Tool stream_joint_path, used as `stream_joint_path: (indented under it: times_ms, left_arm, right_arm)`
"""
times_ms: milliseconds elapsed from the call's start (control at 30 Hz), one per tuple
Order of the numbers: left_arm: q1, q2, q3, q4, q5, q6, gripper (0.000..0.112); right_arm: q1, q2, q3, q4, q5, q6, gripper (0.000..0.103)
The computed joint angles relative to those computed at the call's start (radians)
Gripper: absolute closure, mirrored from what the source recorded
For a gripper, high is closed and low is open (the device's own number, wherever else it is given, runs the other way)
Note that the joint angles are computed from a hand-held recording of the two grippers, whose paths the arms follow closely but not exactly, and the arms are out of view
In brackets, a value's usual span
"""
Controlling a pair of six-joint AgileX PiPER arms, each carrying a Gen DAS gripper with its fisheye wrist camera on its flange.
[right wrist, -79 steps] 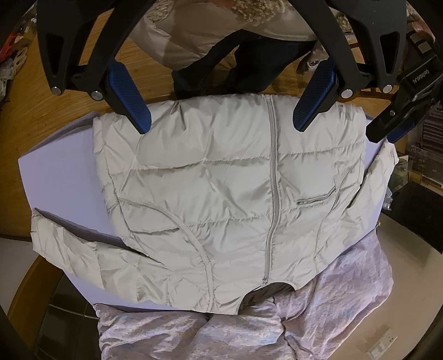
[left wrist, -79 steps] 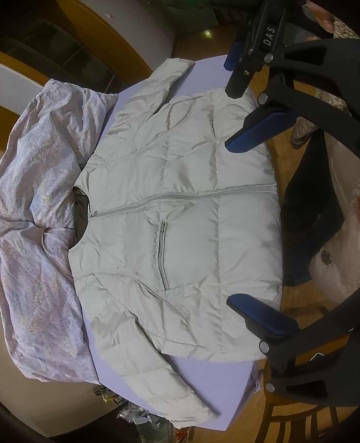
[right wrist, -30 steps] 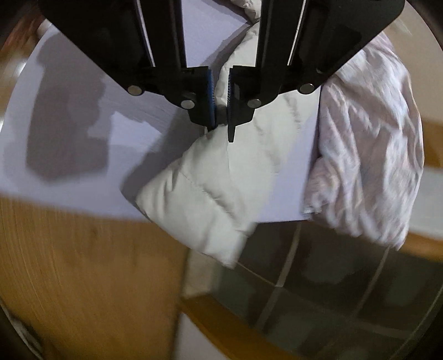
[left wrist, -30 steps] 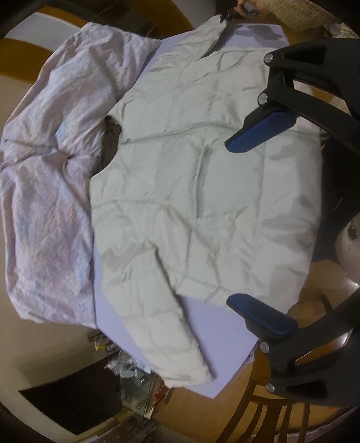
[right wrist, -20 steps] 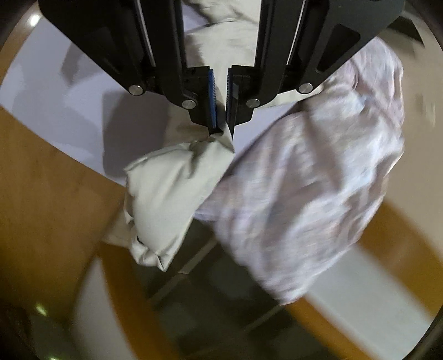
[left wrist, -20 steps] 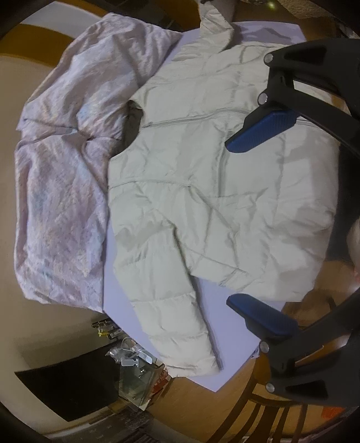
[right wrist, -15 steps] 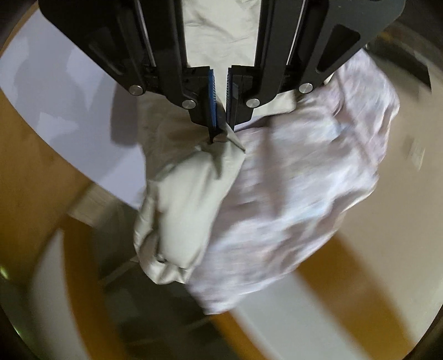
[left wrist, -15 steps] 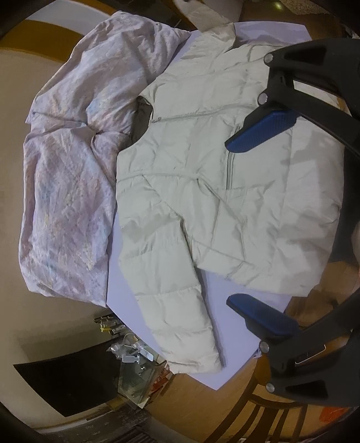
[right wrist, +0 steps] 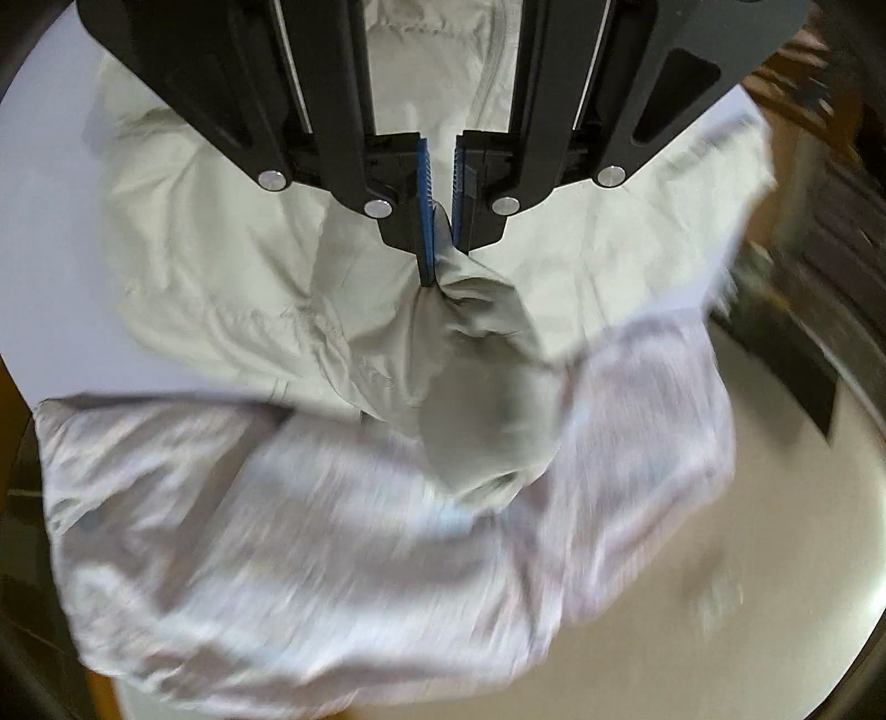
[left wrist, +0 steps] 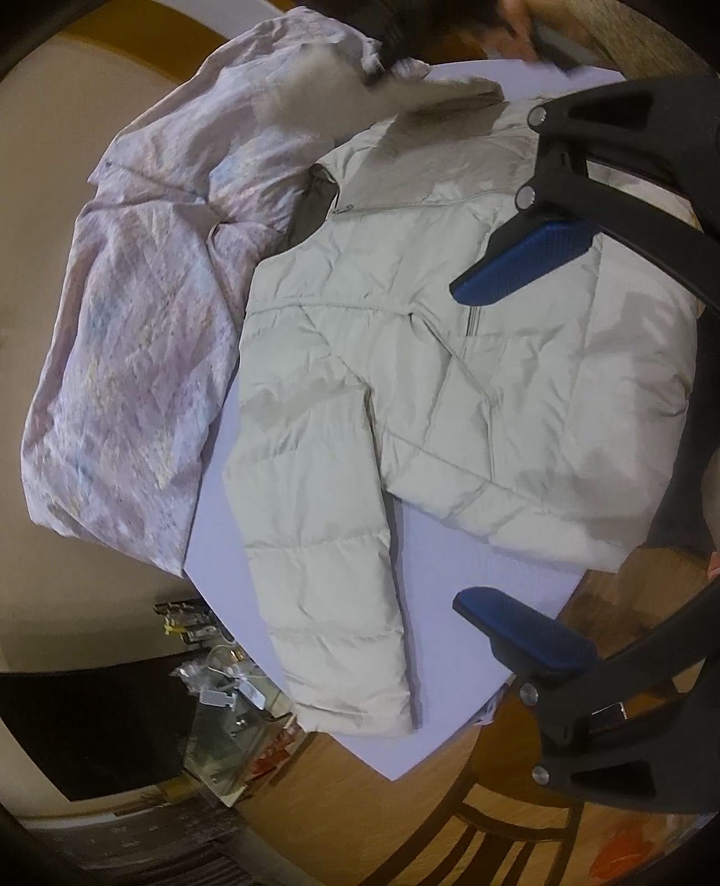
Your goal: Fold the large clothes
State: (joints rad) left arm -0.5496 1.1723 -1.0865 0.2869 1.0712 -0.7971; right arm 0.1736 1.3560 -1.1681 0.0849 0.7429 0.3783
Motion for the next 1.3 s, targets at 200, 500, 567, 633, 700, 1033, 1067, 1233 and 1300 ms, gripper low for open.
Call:
stream_joint_path:
  times_ms: [200,500,567,633,700,1033,1067,1233,1300]
  left_arm:
    - [0.113,-0.012,0.042,-0.073,-0.036,0.082,0.011]
    - [0.4,0.036,0.104,-0.278,-0.096,0.33,0.011]
    - [0.474,0.055,0.11,-0.321,-0.112,0.397,0.011]
    - [0.535,0.072,0.114,-0.359,-0.123,0.451,0.011]
    - [0.592,0.09,0.117,-0.396,-0.138,0.497,0.011]
    - [0.889,0.208,0.149,-0.647,-0.173,0.761,0.012]
    - [0.914,0.217,0.155,-0.666,-0.175,0.779,0.013]
    - [1.034,0.257,0.175,-0.77,-0.189,0.862,0.019]
    - [1.073,0.274,0.182,-0.809,-0.199,0.883,0.022]
  right_arm:
    - [0.28,0.225,0.022,-0.29,0.05,0.229,0.095]
    - [0.545,0.328,-0.065,-0.596,0.277,0.282,0.053]
    - [0.543,0.293,-0.064,-0.569,0.254,0.273,0.043]
    - [0.535,0.249,-0.059,-0.551,0.206,0.283,0.044]
    - [0.493,0.19,-0.045,-0.532,0.132,0.362,0.055]
    - [0.308,0.509,-0.292,-0.218,0.236,0.317,0.066]
    - [0.329,0.541,-0.32,-0.251,0.257,0.346,0.066]
    - [0.321,0.635,-0.456,-0.237,0.348,0.356,0.066]
    - [0.307,0.644,-0.472,-0.213,0.351,0.345,0.066]
